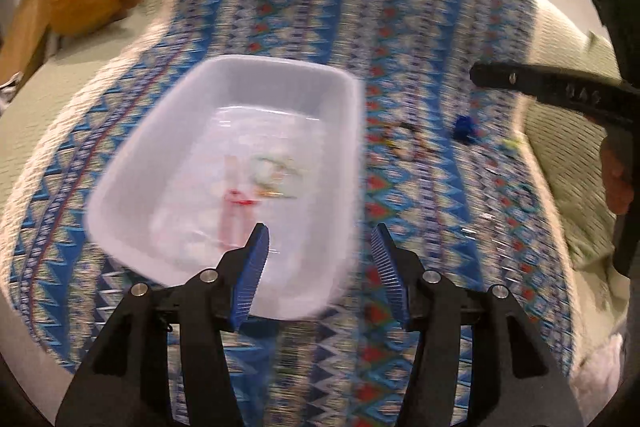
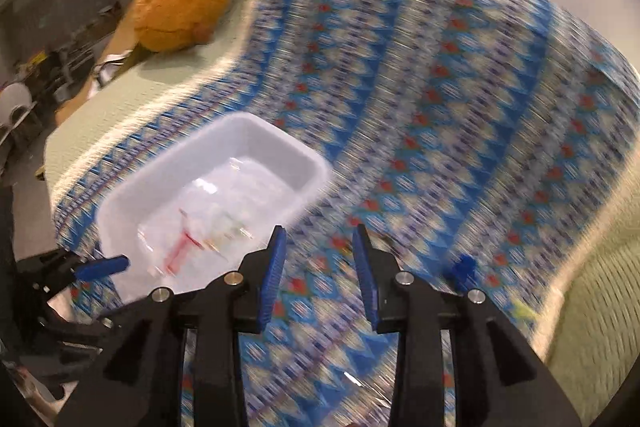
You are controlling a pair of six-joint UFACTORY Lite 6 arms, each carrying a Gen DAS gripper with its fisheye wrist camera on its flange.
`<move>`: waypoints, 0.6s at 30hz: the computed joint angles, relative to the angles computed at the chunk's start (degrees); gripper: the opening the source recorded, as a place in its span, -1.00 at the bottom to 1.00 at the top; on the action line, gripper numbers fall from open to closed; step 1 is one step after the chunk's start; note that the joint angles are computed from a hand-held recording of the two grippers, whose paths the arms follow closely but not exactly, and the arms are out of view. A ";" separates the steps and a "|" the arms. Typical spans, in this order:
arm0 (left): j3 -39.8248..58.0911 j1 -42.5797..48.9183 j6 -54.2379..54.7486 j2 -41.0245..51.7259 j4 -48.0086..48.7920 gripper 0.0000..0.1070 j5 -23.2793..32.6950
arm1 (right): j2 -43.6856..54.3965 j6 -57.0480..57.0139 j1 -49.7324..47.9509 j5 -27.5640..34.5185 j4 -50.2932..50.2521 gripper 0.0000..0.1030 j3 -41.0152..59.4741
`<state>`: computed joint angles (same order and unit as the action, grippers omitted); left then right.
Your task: Organize jewelry
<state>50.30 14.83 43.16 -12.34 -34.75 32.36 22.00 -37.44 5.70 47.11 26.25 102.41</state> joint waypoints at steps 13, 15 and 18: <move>-2.29 -28.11 -12.24 6.82 4.17 0.03 -10.75 | -5.77 -14.62 -21.89 -4.17 5.45 -0.31 -23.06; -1.23 -30.21 -13.39 9.60 3.91 0.03 -11.94 | -5.27 -17.22 -23.49 -3.95 7.28 -0.31 -24.04; 0.12 -31.54 -14.95 12.08 4.60 0.04 -12.82 | -4.23 -21.86 -24.50 -3.27 10.03 -0.31 -25.45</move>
